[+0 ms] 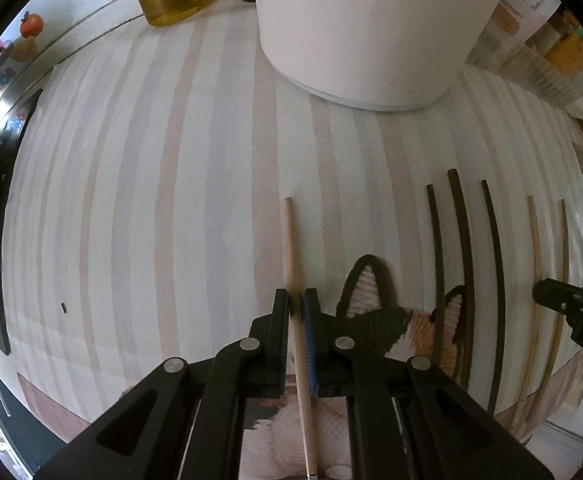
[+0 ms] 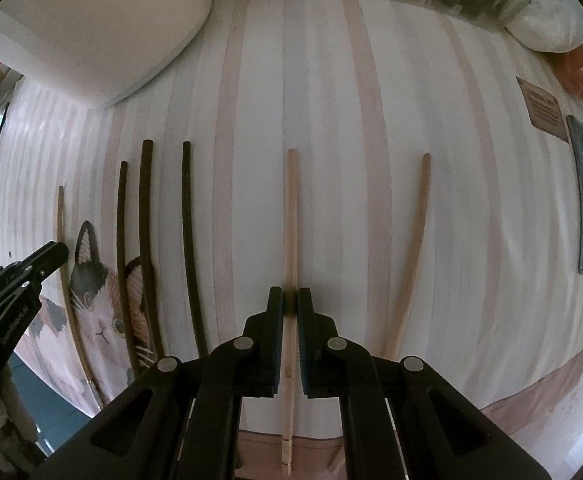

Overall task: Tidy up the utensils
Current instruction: 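Lift both light chopsticks off the cat placemat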

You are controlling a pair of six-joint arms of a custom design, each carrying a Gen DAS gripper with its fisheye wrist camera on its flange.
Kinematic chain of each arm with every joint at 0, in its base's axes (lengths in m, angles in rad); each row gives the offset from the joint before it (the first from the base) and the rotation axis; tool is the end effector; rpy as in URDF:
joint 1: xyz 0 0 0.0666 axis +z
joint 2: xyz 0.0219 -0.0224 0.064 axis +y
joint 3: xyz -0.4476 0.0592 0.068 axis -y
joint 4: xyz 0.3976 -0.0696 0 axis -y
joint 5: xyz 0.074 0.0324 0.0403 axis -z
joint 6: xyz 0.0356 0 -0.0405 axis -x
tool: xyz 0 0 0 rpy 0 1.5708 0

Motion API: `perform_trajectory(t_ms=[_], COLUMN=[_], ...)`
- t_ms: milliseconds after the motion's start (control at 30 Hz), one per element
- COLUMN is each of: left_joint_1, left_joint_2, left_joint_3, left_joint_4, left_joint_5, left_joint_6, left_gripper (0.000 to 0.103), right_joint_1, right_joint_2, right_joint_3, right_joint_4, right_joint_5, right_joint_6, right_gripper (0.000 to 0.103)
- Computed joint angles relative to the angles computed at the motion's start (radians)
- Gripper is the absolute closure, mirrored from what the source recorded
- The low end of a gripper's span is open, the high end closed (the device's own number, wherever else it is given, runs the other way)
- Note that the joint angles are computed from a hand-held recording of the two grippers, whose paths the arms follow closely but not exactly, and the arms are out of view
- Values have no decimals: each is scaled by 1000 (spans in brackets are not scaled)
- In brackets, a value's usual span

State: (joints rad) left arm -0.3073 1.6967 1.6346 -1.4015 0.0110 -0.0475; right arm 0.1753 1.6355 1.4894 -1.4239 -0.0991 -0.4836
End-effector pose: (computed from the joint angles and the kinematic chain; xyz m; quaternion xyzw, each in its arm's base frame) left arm 0.5277 -0.1683 0.4325 0.1765 0.9828 -0.0124 0.0524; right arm 0.5036 0.0924 0.4056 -0.1533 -0.9869 -0.0470 0.0156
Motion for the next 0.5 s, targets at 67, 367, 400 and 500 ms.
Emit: perform_trajectory(t_ms=[67,367,400,500], left_joint_1=[-1,-12,-9,-2], left_joint_2=[-3,-68,-78,-104], left_joint_3=[-5,29,32,49], left_joint_4=[8,11,13,19], left_joint_5=[-6,34,38,51], left_joint_6=[0,10,9,8], left_gripper=[99,99,99,99], right_joint_1=[1,26,30,43], right_joint_2=[5,-91,-105,-136], right_joint_3=[0,-75,-78,-78], right_joint_4=[10,170,186,220], right_joint_5=[4,26,32,62], right_joint_6=[1,-77,-84,-94], right_gripper=[96,97,97,97])
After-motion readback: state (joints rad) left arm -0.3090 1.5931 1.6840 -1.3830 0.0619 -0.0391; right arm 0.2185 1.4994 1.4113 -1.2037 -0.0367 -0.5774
